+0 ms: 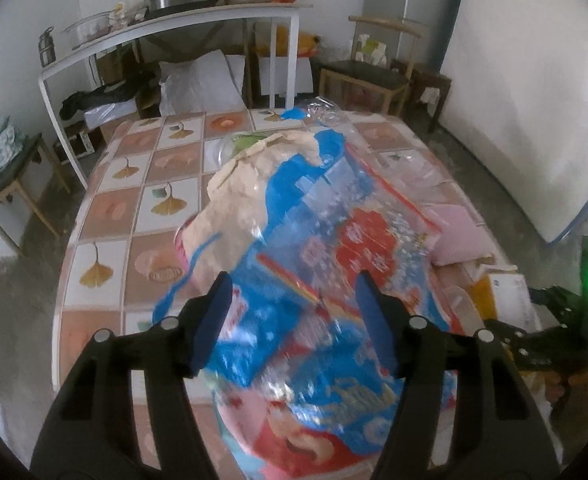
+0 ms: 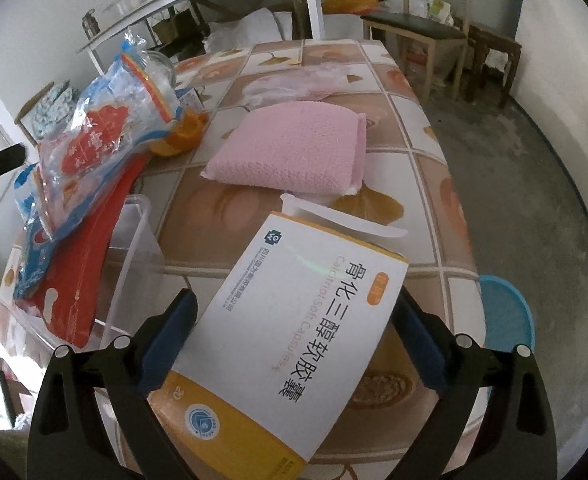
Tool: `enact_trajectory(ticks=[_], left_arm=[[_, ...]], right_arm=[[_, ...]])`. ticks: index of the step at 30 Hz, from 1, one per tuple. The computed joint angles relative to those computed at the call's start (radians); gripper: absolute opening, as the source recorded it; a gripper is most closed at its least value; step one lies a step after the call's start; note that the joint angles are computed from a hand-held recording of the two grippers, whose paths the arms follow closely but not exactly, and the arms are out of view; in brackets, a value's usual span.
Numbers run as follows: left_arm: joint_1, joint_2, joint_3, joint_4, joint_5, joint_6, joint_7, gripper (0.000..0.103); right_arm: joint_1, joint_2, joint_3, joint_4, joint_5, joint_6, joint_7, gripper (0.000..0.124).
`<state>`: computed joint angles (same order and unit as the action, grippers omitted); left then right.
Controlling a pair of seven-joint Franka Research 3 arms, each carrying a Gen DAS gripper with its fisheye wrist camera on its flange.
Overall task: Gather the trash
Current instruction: 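Grasp the clear plastic bag with the left tool while the right tool holds the box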
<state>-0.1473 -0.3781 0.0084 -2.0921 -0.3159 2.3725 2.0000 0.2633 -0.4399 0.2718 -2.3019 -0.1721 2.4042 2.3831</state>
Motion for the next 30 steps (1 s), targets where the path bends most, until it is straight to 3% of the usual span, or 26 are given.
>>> enact_trajectory(ticks=[7, 13, 16, 24, 26, 30], left_arm=[[0.02, 0.17, -0.02, 0.199, -0.016, -0.132, 0.059, 0.06], [0.062, 0.232, -0.081, 0.259, 0.097, -0.186, 0.048, 0.06], [0.068, 0.229, -0.089, 0.256, 0.101, -0.194, 0.053, 0.049], [0.065, 0.171, -0.09, 0.212, 0.133, -0.205, 0.06, 0.006], [0.061, 0.155, -0.085, 0.201, 0.126, -0.208, 0.064, 0.0], [0.054, 0.117, -0.063, 0.18, 0.08, -0.237, 0.063, 0.0]], right_arm=[[0.0, 0.001, 0.009, 0.0, -0.023, 0.003, -0.007, 0.093], [0.002, -0.001, 0.007, -0.003, -0.022, 0.004, -0.004, 0.093], [0.001, -0.004, 0.01, -0.006, -0.025, 0.004, 0.0, 0.093], [0.0, -0.005, 0.015, -0.005, -0.032, -0.004, 0.005, 0.093], [-0.001, -0.005, 0.017, -0.005, -0.037, -0.005, 0.01, 0.093], [0.001, -0.006, 0.015, -0.007, -0.04, -0.003, 0.013, 0.093]])
